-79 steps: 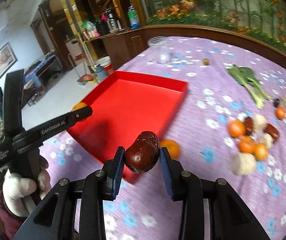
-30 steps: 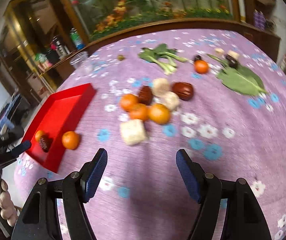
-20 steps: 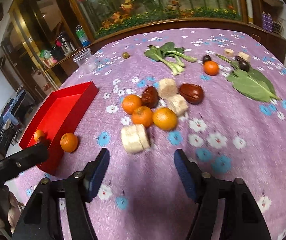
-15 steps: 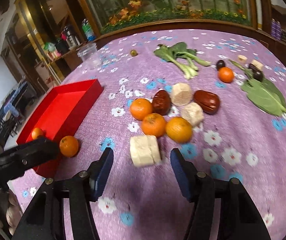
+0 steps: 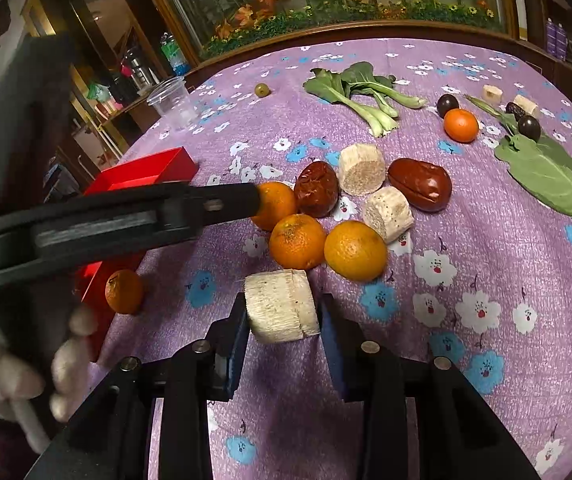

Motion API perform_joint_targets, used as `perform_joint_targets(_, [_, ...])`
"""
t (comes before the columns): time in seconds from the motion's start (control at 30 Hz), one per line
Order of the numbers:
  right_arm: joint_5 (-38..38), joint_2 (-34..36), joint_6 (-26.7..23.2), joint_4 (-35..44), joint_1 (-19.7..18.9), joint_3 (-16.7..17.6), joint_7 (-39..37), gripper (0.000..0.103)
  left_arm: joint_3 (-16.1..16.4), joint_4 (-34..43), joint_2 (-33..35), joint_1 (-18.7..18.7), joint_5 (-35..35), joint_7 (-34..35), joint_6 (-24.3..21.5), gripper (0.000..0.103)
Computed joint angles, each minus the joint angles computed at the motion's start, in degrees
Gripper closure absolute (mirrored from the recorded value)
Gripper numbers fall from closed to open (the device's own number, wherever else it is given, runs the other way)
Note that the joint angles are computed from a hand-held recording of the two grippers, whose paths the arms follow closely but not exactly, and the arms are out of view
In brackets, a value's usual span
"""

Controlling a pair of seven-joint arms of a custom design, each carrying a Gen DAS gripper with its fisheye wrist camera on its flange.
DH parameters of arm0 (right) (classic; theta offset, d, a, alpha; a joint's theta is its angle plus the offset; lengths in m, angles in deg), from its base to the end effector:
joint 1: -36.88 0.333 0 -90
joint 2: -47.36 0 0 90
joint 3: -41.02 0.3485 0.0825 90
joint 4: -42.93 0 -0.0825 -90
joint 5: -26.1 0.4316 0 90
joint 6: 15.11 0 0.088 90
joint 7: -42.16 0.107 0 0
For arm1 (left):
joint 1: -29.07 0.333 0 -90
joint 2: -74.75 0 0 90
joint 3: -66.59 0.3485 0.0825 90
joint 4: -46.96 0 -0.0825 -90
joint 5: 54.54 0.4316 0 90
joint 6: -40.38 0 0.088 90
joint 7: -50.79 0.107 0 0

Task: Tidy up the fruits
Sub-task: 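Grasp another orange with the left tool while the right tool grasps a pale yam chunk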

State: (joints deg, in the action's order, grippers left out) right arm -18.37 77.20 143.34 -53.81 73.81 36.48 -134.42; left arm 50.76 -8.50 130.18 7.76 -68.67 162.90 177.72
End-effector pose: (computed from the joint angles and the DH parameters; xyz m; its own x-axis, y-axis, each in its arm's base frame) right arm 0.6248 0.4419 0.3489 -0.2605 -0.9095 -0.3239 -0.7114 0.4076 -0.5725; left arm 0.7702 -0.4516 0.3459 -0.6909 -0.6736 0.2626 -0.6876 0.4999 -0.5267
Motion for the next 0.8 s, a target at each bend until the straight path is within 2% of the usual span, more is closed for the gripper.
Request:
perform_joint_targets(0.17, [-0.55, 0.03, 0.23, -0.04, 0.27, -0.28, 0.32, 0.065, -0.3, 7.14, 4.45, -1.11, 0.09, 0.12, -3.53, 0.053])
perform_joint_targets(0.27, [-0.84, 0.11, -0.02, 0.12, 0.41, -0.36, 0.37, 0.065, -0.49, 6.48, 4.36, -1.28, -0.03, 1.04, -1.82, 0.053])
perform_joint_targets(0.3, [-0.95, 0.14, -0.05, 0.16, 0.44, -0.39, 0.43, 0.065, -0.61, 5.49, 3.91, -1.14, -0.11, 1.64, -0.99, 0.06])
perform_joint_targets(0.37, [-1.04, 0.2, -0.07, 0.26, 0.41, -0.37, 0.44, 0.065, -2.66, 5.82, 4.28, 0.19, -2.13, 3.55, -2.56, 0.072])
perform_joint_targets(0.57, [-1.35, -0.02, 0.17, -0.1, 0.51, -0.53, 1.51, 0.067, -2.22, -1.11, 0.24, 1.1, -3.79, 3.68, 1.46, 0.073])
perform_joint_targets(0.8, [-2.58, -0.89, -0.35, -0.55, 1.11, -0.52, 3.59, 0.067, -4.58, -13.01, -6.97, 5.64, -9.07, 5.63, 7.1, 0.073])
